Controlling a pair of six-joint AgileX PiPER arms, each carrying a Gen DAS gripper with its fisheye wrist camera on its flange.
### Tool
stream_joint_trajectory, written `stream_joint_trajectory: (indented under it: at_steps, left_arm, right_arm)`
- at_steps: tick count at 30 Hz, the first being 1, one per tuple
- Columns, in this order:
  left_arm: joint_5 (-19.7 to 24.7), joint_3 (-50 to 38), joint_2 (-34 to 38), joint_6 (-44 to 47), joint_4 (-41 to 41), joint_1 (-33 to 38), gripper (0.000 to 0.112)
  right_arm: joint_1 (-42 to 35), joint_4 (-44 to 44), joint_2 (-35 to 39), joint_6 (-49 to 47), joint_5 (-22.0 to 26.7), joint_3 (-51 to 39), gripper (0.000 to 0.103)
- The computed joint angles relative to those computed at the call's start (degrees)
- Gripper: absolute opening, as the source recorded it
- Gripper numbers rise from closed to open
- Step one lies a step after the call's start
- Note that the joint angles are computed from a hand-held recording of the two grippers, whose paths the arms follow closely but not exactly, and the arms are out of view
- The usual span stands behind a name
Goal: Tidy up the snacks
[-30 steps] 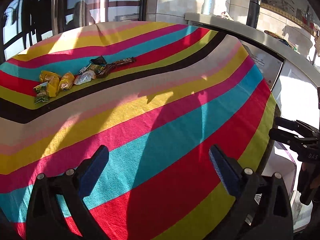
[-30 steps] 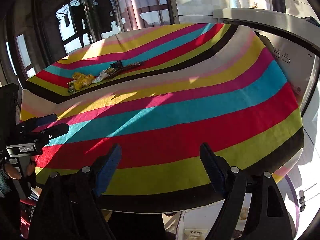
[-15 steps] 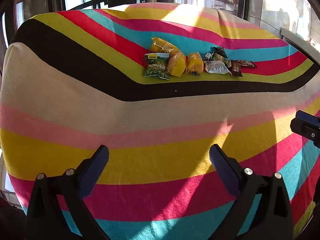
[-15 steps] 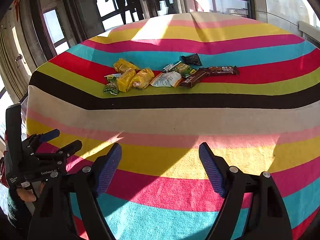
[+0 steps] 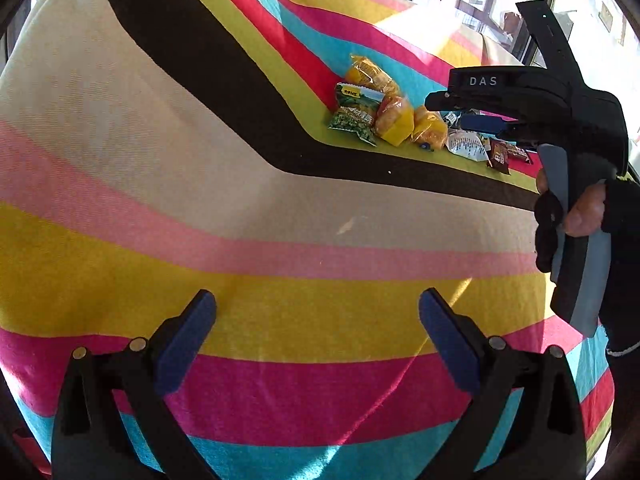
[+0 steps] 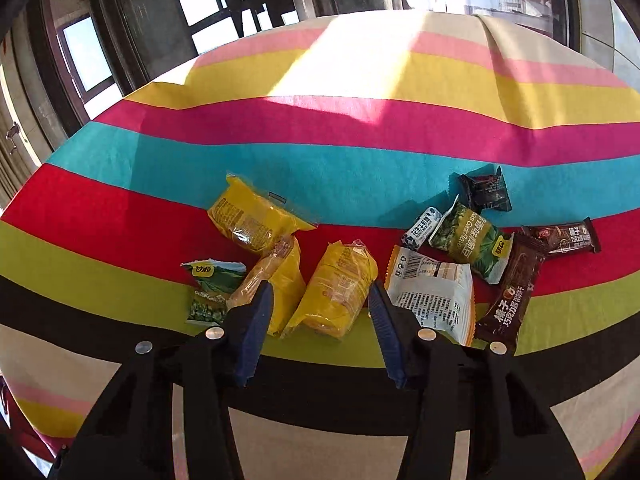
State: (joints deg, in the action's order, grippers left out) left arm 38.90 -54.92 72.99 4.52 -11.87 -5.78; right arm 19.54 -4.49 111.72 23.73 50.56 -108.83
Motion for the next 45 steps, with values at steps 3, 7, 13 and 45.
stream_joint_trajectory:
  at_steps: [3, 7, 13, 45]
  left_arm:
    - [0.01, 0.27, -0.33, 1.27, -1.77, 0.69, 0.101]
    - [-0.04, 0.62, -0.68, 2.11, -3.01, 1.10, 0.101]
    - [-0.28, 0.79, -0.61, 2.45, -3.67, 1.15, 0.101]
    - [-0.84, -0.88, 1.89, -1.00, 1.06, -0.66, 0.101]
  right_arm:
    - [0.20, -2.35, 5.64, 1.85, 4.34, -7.59, 0.045]
    - [-0.95, 0.42, 7.53, 0.75, 6.34, -8.85, 0.038]
    - [-4.19, 15.59, -6.16, -12.48, -5.25, 13.38, 0.036]
    - [-32.35, 9.11, -46.71, -17.48, -10.88, 53.46, 0.076]
